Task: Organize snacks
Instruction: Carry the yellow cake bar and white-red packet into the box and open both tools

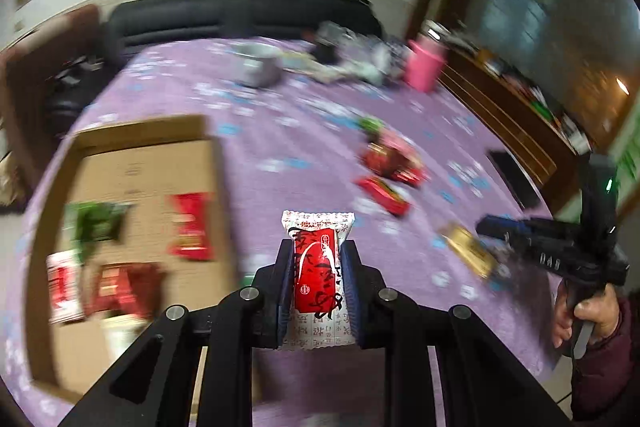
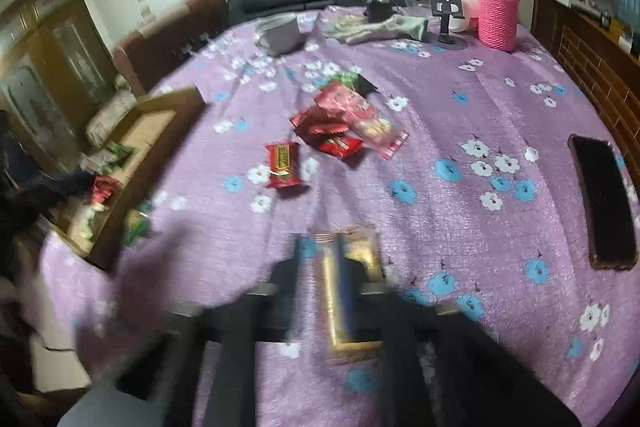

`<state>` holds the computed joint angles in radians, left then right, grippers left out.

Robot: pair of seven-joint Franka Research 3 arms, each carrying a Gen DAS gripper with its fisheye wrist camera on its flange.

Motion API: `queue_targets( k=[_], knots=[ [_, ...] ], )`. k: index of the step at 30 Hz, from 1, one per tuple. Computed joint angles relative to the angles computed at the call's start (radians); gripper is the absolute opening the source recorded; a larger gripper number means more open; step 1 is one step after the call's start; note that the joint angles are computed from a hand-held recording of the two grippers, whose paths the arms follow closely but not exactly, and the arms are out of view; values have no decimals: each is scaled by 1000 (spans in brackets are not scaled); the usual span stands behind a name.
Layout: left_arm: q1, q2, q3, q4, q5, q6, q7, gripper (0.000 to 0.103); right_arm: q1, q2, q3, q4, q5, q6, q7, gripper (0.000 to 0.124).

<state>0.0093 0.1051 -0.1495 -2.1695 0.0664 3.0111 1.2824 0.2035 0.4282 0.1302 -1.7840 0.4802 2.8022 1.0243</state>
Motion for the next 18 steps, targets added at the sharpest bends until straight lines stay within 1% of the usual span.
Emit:
queue_targets(
  k=[1, 2, 3, 4, 5, 6, 7, 9, 10, 12, 15, 17, 18],
  knots=[
    [0, -20, 18, -22, 24, 9, -29, 23, 30, 10, -31, 2, -41, 14, 37, 65],
    [2, -48, 42, -51, 64, 18, -71, 23, 42, 20, -47, 11, -68, 7, 58, 66],
    [8, -67, 54, -76, 91, 26, -98, 23, 59, 34, -68, 27, -105, -27, 91, 66],
    [15, -83, 68, -94, 134, 27, -140, 23, 64, 40, -76, 32, -126, -44, 111, 66],
    [27, -99, 83, -110, 194, 22, -200, 23, 75, 47, -87, 37, -152, -58, 136, 65],
    [39, -104, 90, -118, 236, 18, -241, 23, 90, 55, -104, 41, -187, -72, 164, 60],
    [52, -111, 96, -125, 282, 12, -285, 23, 107, 49, -116, 20, -221, -38, 182, 59],
    [78, -117, 104, -132, 376, -10, -374, 23, 78, 35, -80, 10, -208, -52, 158, 33],
    [89, -119, 106, -136, 410, -17, -405, 23, 80, 31, -83, 7, -217, -58, 169, 33],
    [107, -114, 109, -135, 468, -32, -457, 24, 71, 24, -72, -10, -214, -42, 161, 32],
    [123, -97, 115, -120, 526, -49, -514, 24, 24, 8, -26, -24, -139, -41, 126, 32],
    [128, -86, 120, -113, 530, -52, -528, 25, 9, -8, -6, -33, -95, -26, 101, 32],
    [132, -82, 122, -114, 519, -43, -526, 25, 13, -17, -6, -35, -87, -18, 98, 32]
  ],
)
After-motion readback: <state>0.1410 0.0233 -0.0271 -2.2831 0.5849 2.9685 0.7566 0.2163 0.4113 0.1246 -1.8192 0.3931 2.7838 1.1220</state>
